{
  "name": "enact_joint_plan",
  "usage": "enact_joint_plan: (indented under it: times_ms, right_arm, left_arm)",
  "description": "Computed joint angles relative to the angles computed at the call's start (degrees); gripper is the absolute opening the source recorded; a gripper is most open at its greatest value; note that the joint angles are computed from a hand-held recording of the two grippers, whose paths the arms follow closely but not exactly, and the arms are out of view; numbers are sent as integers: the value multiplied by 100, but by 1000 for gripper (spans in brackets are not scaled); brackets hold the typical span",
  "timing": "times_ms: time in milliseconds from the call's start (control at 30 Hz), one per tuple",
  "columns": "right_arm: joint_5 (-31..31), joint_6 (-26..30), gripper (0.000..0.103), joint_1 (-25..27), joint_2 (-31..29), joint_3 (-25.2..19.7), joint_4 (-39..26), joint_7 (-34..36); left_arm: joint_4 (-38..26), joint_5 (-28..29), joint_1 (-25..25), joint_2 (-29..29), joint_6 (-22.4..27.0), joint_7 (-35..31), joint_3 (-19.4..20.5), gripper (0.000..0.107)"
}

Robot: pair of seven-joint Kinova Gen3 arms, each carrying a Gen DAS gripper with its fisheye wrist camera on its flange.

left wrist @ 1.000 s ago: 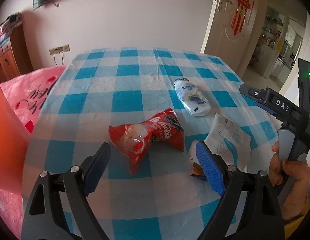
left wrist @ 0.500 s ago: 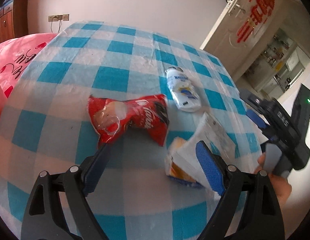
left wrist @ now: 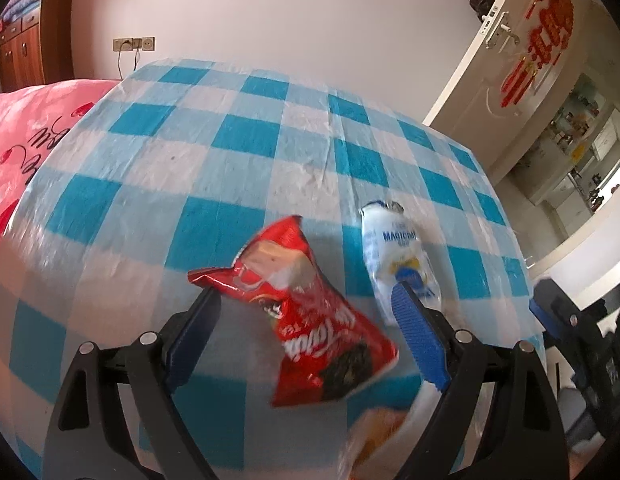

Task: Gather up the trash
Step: 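Grasp the red snack wrapper with the left tool, then lift the red wrapper with the left tool while the right tool grasps the white yogurt bottle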

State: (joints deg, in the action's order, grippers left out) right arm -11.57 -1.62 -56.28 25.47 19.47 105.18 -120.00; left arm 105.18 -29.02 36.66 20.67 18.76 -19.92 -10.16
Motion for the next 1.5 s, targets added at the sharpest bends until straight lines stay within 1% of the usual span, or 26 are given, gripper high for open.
enact_joint_plan:
  times_ms: [100, 167, 233, 300, 333, 367, 433, 500, 667, 767, 867, 1000, 1167, 1233, 1300, 1333, 1500]
  right_arm:
    - [50, 45, 95, 127, 33, -161, -73, 33]
    - [87, 83, 95, 148, 60, -189, -132, 34]
    - [130, 99, 95, 185, 81, -241, -169, 20]
    - [176, 142, 95, 240, 106, -313, -222, 5]
    - [206, 162, 95, 284, 120, -356, -250, -4]
    - [232, 186, 95, 297, 136, -371, -276, -19]
    - [291, 237, 95, 322, 165, -410, -330, -56]
    - [349, 284, 95, 315, 192, -410, -379, -113]
    - [568, 441, 95, 313, 263, -454, -539, -245]
    - [739, 624, 95, 350, 333, -534, -701, -340]
    - [931, 801, 95, 585, 388, -849, -890, -406]
    - [1216, 1329, 95, 958, 557, -1378, -1371, -371]
    - [1469, 1834, 95, 1293, 775, -1883, -1889, -304]
    - [1533, 2069, 95, 1372, 867, -2029, -2116, -250]
    - [1522, 2338, 95, 1550, 996, -2312, -2404, -48]
    - [1553, 2461, 95, 1539, 1045, -2328, -2524, -15]
    - [1981, 3231, 95, 1166, 1316, -2065, -3226, -22]
  left_arm:
    - [-374, -46, 68, 209, 523, -47, 8, 87]
    - [-479, -191, 93, 273, 710, 58, 43, 87]
    - [-609, -358, 164, 356, 960, 152, 48, 84]
    - [-738, -457, 227, 443, 1248, 213, 38, 72]
    - [-744, -530, 162, 453, 1303, 278, 121, 67]
    - [-700, -589, 100, 438, 1265, 348, 179, 64]
    - [-642, -695, 100, 412, 1218, 436, 183, 62]
    - [-586, -824, 111, 394, 1166, 534, 189, 56]
    - [-435, -1092, 152, 352, 991, 789, 157, 52]
    - [-277, -1192, 123, 278, 779, 871, 141, 50]
    - [-174, -1263, 128, 227, 675, 916, 109, 50]
    - [17, -1371, 124, 129, 474, 1003, 41, 48]
    - [268, -1439, 87, -22, 226, 1042, -55, 48]
    - [387, -1584, 174, -100, 134, 1154, -180, 48]
    - [484, -1739, 232, -170, 68, 1263, -266, 47]
    - [534, -1816, 248, -207, 33, 1317, -295, 47]
    - [791, -2252, 292, -403, -85, 1674, -393, 47]
